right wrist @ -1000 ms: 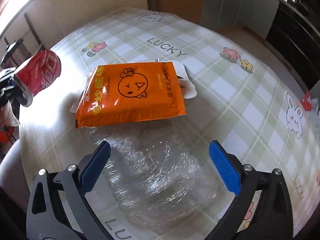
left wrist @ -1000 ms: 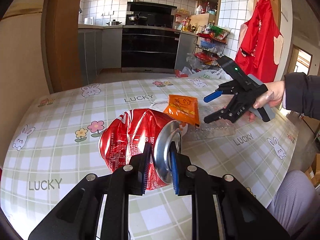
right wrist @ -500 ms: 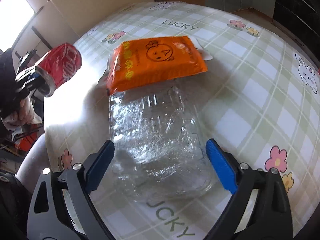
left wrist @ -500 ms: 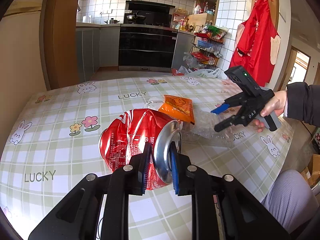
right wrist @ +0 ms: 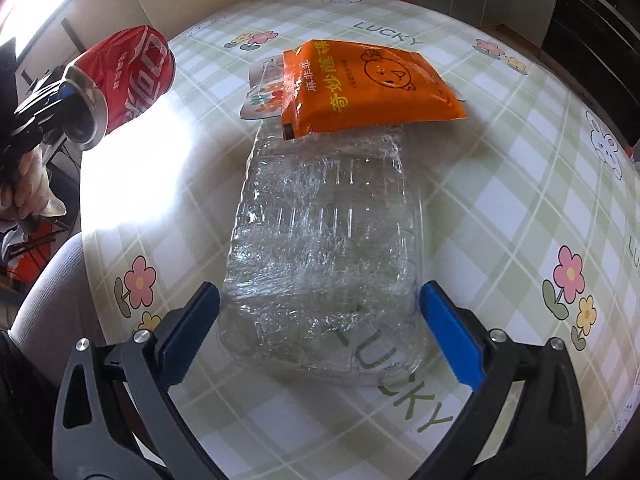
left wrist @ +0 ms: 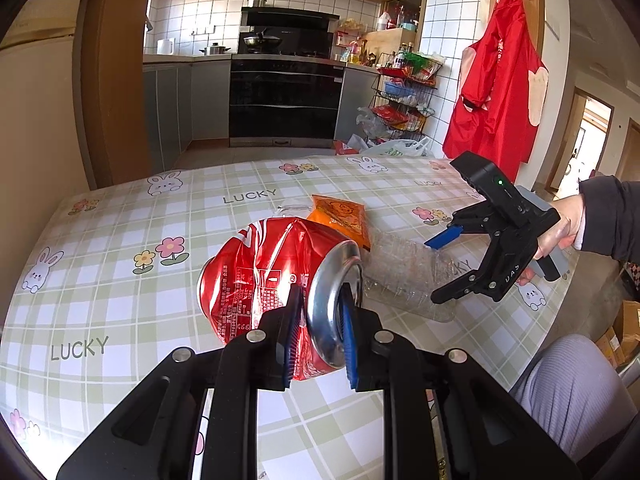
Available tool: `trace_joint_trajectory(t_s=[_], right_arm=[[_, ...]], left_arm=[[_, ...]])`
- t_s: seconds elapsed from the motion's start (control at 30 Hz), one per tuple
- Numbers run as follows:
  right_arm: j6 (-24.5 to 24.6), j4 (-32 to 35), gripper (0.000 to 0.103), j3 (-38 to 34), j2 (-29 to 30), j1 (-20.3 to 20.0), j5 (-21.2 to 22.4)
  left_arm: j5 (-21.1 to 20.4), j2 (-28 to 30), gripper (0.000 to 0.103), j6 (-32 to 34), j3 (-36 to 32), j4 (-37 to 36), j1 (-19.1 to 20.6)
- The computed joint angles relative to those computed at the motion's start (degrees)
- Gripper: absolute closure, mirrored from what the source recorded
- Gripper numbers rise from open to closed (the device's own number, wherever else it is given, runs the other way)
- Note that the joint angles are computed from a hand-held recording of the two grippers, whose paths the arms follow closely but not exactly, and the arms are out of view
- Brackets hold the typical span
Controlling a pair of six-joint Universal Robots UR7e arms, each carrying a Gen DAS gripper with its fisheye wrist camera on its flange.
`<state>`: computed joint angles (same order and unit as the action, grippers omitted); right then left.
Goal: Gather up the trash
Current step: 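Grasp the clear plastic container with the right gripper while the left gripper holds the can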
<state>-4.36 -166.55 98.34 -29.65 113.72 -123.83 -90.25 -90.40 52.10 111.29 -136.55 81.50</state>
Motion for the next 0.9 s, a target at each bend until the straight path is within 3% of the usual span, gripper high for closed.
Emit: trace_joint_trajectory(t_s=[0.37,0.5,0.63,0.9], right_arm=[[-1.6,-4.0,0.006,0.1,1.9,0.8,-3.4],[-3.7,-8.8,0.007,1.9,1.7,1.2,-2.7],[-3.1,-12.9,0.007,3.5,0.9,1.7,-1.1],[-0.3,-16.1,0.007,6.8,-0.9,4.1,-2.5]], left_arm=[[0.1,0.6,0.084,-1.0,-0.2,0.0,0.4],[-0.3,0.4,0.084,-0.6,-0.2,0.1,0.3],[-0.3,0.3,0.084,-0.4,-0.5,0.3,0.3],[-1.4,-1.9,0.084,-1.2,0.2,1.6,-0.4]])
